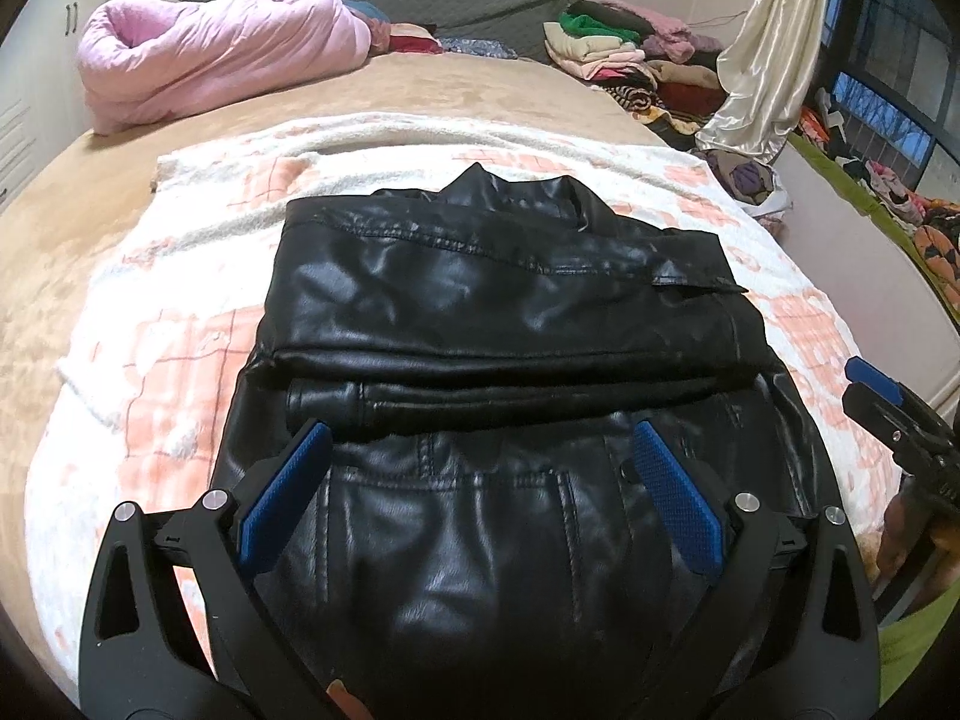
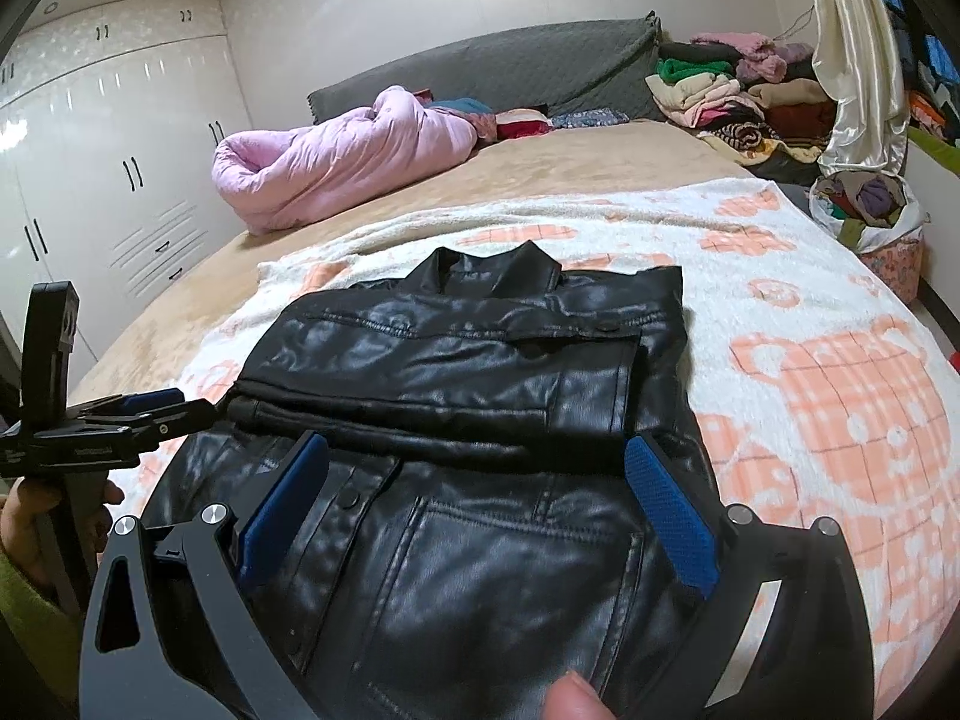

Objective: Fold large clothes

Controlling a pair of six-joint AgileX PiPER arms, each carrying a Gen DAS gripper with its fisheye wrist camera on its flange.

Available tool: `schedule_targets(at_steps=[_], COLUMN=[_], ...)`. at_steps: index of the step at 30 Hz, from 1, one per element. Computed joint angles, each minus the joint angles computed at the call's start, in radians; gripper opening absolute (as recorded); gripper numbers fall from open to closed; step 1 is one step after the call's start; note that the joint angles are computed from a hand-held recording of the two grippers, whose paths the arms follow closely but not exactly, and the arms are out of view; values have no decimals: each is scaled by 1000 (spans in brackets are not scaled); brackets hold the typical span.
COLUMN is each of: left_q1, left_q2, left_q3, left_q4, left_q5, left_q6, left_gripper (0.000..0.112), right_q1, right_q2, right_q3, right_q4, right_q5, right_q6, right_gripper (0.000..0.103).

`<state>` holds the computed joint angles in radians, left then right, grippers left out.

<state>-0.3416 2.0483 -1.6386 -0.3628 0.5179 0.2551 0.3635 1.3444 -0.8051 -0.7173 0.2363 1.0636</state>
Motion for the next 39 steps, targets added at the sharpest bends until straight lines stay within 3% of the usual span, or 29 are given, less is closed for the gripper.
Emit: schedule_targets(at_steps=[18, 28, 39], left_q1=[41, 105, 166], left_q2=[-117, -169, -194], left_q3=[241, 342, 415], left_q4=[-93, -191, -191], left_q5=[-102, -121, -133], left_q6=[145, 246, 263], left_gripper=[93, 93, 93], right_q1=[90, 125, 140], right_q2=[-115, -194, -262], right_q3=[102, 168, 226], right_q4=[10, 87, 148], right_q5=[125, 205, 267], right_q6=[28, -17, -46], right_gripper=[98, 98, 98])
